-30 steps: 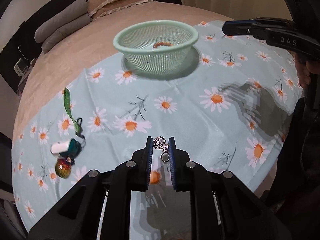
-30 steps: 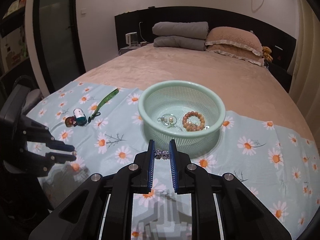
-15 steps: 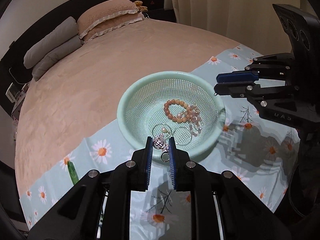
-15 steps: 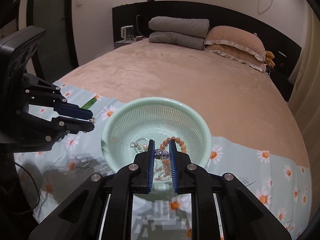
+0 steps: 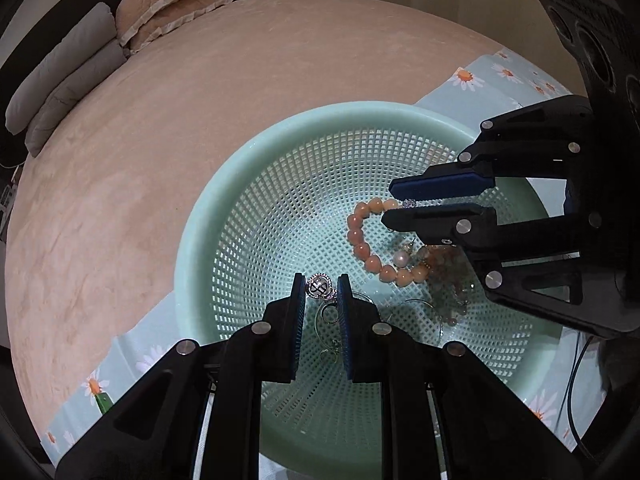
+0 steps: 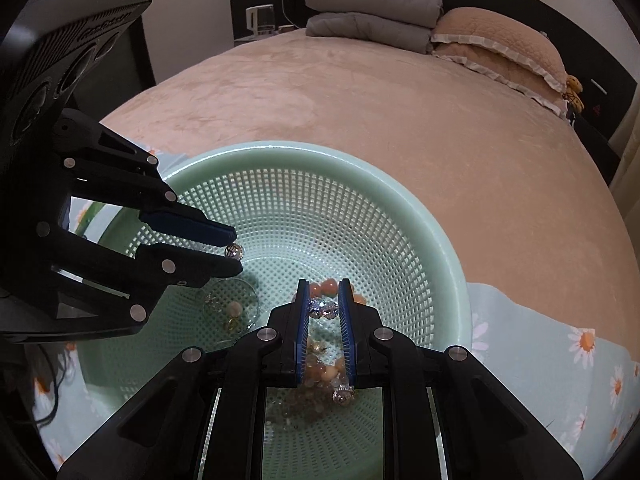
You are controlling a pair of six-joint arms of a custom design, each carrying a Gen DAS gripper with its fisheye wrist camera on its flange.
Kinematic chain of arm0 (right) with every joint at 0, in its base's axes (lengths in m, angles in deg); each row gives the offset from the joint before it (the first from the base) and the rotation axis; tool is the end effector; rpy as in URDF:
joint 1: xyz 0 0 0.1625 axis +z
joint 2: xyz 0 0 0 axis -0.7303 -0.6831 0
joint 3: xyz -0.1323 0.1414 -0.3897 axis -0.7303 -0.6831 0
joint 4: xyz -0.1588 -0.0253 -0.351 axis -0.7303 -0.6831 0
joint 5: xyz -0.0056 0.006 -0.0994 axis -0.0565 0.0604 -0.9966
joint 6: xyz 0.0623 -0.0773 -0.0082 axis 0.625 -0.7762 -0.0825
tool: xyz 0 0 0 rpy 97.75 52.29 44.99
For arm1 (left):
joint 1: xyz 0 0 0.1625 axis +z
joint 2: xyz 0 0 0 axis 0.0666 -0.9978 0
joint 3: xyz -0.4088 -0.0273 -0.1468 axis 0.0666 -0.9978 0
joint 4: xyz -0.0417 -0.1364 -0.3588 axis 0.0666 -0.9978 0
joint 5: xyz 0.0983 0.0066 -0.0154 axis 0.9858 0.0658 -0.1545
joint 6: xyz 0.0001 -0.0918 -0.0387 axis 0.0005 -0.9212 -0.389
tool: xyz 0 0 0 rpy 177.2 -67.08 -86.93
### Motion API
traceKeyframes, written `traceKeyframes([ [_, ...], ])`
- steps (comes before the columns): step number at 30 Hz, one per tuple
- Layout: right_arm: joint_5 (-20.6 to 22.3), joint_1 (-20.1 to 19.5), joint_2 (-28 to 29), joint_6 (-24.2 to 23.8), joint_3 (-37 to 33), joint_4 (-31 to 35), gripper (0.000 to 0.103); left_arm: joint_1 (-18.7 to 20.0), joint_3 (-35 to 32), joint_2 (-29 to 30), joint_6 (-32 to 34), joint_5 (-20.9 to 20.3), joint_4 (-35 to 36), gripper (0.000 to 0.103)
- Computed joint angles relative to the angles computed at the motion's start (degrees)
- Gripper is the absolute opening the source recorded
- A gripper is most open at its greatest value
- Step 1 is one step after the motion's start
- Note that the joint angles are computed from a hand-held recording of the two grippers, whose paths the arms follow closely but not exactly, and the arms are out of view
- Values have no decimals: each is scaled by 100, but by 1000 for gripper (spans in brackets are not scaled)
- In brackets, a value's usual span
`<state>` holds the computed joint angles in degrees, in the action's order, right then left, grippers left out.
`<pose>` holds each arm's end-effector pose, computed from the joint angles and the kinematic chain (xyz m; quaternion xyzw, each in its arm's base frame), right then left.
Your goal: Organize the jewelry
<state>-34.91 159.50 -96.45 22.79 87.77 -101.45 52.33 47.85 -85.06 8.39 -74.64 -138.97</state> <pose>0.3196 -0.5537 0.0295 0.3616 -0.8714 0.1920 0.2702 -0.1415 -0.5615 0.2341 0.3907 0.8584 -0.0900 0.3200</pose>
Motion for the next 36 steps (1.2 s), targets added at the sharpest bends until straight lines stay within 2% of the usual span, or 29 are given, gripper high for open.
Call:
traceKeyframes([
  [5,184,-62,-49,39,111,-149,15,21,7,62,-57,-35,-121,18],
  [7,168,-63,-62,39,133,-224,18,9,18,65,-79,-2,-154,25],
  [8,157,-71,-80,44,144,-253,22,0,40,48,-71,37,-204,40],
  [9,165,-83,-106,57,162,-271,38,-14,70,31,-73,98,-266,54],
  [10,213,-99,-150,25,213,-316,46,-32,101,-10,-55,134,-319,55],
  [12,228,-99,-206,-123,280,-440,48,-64,126,-122,-91,140,-284,62],
  [17,98,20,-362,-27,343,-519,64,-276,240,-402,-135,390,-211,76],
  [21,-173,283,-480,-83,450,-747,84,-610,531,-789,-300,680,-204,91],
  [23,-286,427,-557,-132,540,-927,86,-801,700,-1027,-463,782,-126,97],
  [27,-585,737,-679,-108,784,-1293,88,-1220,1145,-1555,-868,1154,115,97],
  [30,-795,922,-724,-100,1085,-1717,90,-1544,1652,-1970,-1142,1411,-21,97],
  [33,-883,1005,-759,15,1424,-1982,91,-1774,2052,-2443,-1497,1424,135,97],
  [36,-927,1006,-723,245,1726,-2218,91,-2000,2427,-2787,-2118,1769,300,97],
])
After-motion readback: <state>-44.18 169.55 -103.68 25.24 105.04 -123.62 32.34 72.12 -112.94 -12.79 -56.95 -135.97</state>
